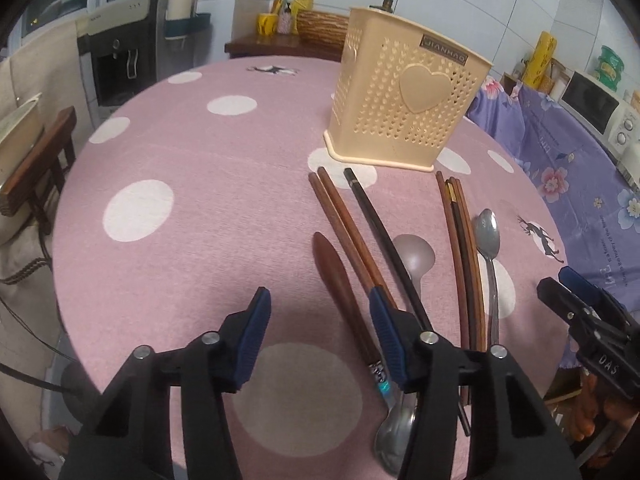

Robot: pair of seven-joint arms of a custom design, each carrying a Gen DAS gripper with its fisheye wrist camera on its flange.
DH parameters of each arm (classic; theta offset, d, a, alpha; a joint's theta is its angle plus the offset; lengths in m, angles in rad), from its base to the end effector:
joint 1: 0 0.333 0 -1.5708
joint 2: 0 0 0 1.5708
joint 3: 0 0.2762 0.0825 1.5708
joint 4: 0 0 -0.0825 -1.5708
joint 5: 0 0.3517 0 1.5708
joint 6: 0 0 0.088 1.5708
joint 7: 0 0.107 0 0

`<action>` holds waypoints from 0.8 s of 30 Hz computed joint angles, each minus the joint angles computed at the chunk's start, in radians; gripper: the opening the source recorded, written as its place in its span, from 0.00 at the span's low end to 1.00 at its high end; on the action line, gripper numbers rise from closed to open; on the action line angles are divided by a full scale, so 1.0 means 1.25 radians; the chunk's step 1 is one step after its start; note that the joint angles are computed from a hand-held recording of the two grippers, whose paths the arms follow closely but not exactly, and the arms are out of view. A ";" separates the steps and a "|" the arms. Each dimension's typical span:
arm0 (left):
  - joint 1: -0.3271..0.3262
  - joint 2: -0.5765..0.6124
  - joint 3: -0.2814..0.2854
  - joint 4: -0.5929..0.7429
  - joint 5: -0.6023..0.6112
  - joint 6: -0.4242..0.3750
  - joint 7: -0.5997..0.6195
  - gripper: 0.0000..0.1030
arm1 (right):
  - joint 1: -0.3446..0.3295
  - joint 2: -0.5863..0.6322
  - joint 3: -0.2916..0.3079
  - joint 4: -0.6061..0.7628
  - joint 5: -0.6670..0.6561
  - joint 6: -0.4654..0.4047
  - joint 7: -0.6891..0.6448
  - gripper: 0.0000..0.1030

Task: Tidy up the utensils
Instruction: 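Grasp the wooden-handled spoon with the left tool while the right tool grasps the steel spoon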

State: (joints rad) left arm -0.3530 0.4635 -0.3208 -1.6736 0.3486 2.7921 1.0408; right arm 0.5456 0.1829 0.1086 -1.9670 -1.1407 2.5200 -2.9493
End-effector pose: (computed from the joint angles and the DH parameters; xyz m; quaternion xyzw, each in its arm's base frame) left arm 0.5337 -0.4059 0.4059 -0.5404 0.7706 -0.3197 0.1096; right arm 0.4634 0.3630 0.3945 -0.5515 0.7244 -0.2831 0.3015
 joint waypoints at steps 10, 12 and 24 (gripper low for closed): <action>-0.037 0.093 0.015 0.150 0.002 -0.112 0.033 0.26 | 0.002 0.015 -0.002 0.014 0.019 -0.001 -0.029 0.74; -0.040 0.107 0.017 0.176 0.001 -0.127 0.039 0.23 | -0.001 0.024 -0.003 0.023 0.035 0.003 -0.044 0.74; -0.052 0.165 0.033 0.272 -0.008 -0.160 0.057 0.18 | -0.003 0.130 -0.022 0.143 0.205 -0.025 -0.183 0.59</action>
